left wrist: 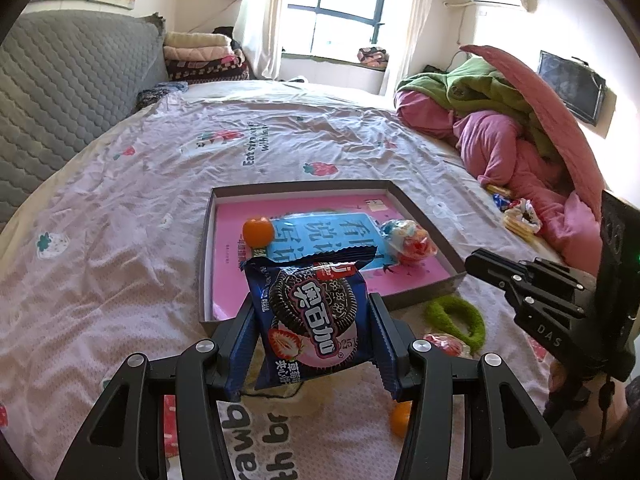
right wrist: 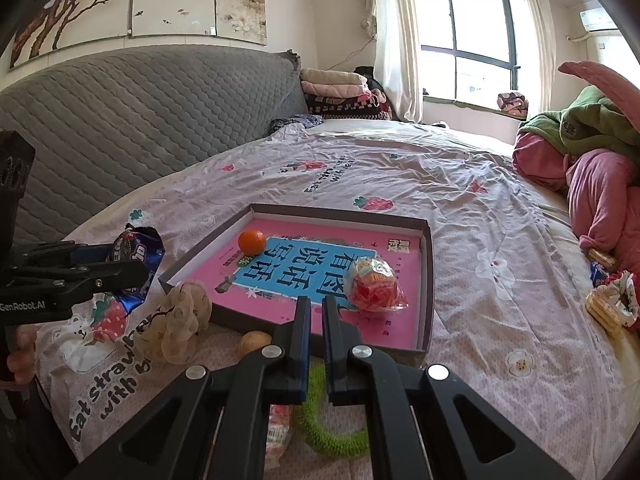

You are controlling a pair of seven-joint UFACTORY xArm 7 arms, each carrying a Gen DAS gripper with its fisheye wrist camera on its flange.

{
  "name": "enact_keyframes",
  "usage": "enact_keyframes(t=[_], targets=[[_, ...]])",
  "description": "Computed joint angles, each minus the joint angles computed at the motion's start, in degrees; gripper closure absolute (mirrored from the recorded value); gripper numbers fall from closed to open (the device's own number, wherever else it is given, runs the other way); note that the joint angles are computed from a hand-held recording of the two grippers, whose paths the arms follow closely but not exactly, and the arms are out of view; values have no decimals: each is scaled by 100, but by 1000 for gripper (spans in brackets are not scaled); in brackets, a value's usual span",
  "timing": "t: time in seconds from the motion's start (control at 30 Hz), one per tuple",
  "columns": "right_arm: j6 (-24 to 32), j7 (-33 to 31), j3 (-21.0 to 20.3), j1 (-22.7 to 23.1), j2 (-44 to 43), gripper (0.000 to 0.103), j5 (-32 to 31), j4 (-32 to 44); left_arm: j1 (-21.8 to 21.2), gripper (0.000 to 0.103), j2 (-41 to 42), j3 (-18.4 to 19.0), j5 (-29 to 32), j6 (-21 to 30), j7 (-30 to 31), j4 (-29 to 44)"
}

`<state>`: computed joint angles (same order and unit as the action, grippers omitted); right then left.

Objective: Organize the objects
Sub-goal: 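Carry the cookie packet in the left tool over the grey tray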

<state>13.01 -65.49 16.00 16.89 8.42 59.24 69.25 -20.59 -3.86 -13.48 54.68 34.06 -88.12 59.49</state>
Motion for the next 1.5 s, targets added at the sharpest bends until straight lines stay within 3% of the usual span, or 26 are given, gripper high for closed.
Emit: enact_keyframes(t=[1.5], targets=[[-233,896,644,-419,907,97,-1468,886,255,50,686,618,-545,-585,887,525]])
